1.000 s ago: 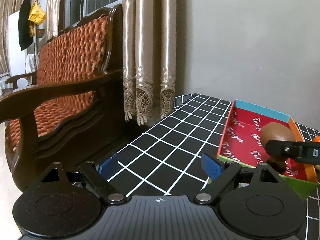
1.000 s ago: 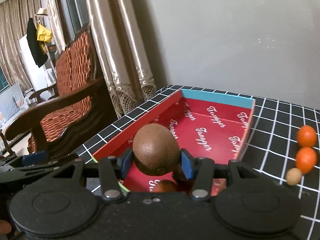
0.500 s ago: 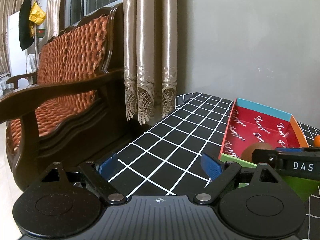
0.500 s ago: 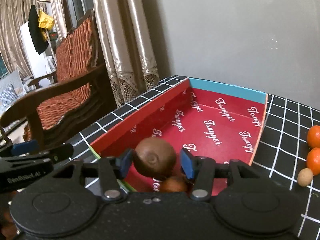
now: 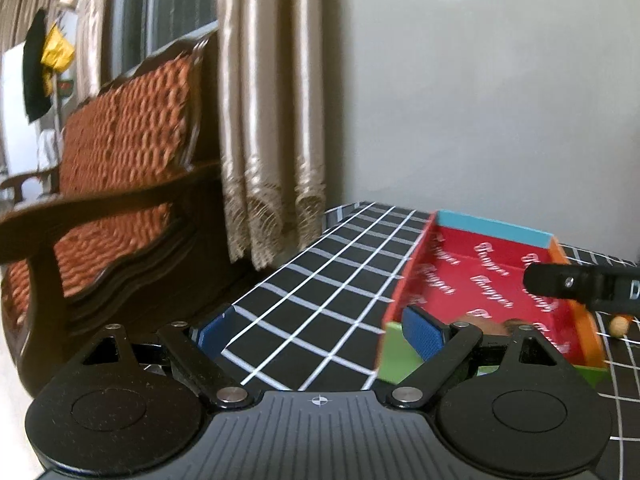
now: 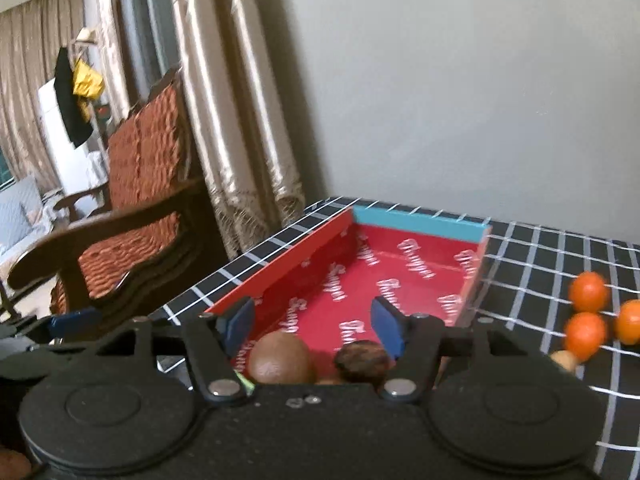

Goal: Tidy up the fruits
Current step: 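Lower the kiwi into the red box and open the right gripper, then withdraw the right gripper while the left gripper moves to the small tan nut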

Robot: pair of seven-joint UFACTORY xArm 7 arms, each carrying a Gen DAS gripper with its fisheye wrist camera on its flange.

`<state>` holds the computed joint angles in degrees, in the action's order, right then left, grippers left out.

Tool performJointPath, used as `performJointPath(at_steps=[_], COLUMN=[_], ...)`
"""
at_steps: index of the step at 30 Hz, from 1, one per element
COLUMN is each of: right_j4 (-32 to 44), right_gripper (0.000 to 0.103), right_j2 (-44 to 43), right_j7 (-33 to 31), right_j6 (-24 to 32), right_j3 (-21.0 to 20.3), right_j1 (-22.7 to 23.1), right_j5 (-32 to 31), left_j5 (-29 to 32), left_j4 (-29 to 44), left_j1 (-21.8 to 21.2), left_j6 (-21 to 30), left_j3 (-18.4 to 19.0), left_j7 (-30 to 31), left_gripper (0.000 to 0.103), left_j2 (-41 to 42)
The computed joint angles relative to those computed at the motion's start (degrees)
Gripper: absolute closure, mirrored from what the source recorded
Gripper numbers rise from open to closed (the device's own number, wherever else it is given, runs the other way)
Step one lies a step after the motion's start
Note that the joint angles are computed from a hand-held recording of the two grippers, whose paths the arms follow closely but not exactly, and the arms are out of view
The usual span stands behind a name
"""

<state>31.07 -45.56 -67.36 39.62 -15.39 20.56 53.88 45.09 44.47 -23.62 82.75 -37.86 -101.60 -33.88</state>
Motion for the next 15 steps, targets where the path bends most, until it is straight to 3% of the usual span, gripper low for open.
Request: performJointPath(at_steps=[4,7,15], right_j4=[1.0,1.1,4.1], right_gripper=[0.037,0.029,0.029], right_j2=[0.2,0.6,4.3], right_j7=[0.4,0.0,-1.4], right_j6=[0.4,-0.7,-2.3], right_j3=[-2.4,-4.0,-10.2], right_j1=[-2.5,-4.5,-10.2], right_j5=[-1.0,-1.3,-2.0], left_j5=[3.2,5.6,15.8], left_j4=[3.0,5.5,13.9], left_j1=[0.6,0.1,-3.2], left_j6=[0.2,0.0,0.2], left_j3=[-1.8,-2.3,-2.8], left_j7=[0.3,-0.4,-1.8], left_gripper=[0.014,0.014,0.014], left_j2=[4.0,7.5,20.3])
